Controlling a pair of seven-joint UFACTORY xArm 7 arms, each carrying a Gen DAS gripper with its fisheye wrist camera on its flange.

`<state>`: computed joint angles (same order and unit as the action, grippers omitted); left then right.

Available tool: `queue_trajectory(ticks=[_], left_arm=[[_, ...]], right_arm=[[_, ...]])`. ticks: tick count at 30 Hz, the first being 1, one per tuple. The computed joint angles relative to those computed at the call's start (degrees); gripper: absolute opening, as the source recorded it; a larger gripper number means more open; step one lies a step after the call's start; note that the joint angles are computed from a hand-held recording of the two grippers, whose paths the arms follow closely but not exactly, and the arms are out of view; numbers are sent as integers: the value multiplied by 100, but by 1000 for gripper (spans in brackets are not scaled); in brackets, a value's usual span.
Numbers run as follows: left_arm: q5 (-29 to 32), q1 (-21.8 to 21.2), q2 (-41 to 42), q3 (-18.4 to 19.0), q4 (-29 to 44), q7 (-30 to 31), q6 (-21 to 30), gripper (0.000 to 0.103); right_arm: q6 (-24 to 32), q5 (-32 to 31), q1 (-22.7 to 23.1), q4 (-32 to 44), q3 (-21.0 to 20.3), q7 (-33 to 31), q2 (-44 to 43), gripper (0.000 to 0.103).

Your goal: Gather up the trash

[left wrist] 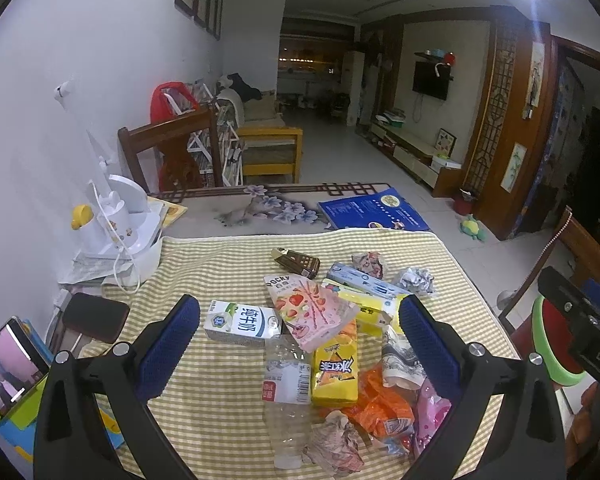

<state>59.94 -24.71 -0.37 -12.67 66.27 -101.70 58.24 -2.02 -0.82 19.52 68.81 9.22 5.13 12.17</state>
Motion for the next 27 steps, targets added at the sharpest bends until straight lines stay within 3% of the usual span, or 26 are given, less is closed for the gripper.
queue_trajectory(ticks=[5, 14, 27], left_arm=[[82, 24, -57, 0, -88, -87, -153, 95], [240, -47, 25, -19, -9, -149, 95, 95], [305, -45, 5, 4, -61, -269, -88, 95]], right_arm=[[-16, -156, 193, 4, -227, 129, -3, 100], [-16, -545, 482, -13, -637, 586, -26, 99], [-4, -871, 529, -63, -770, 930, -27, 99]])
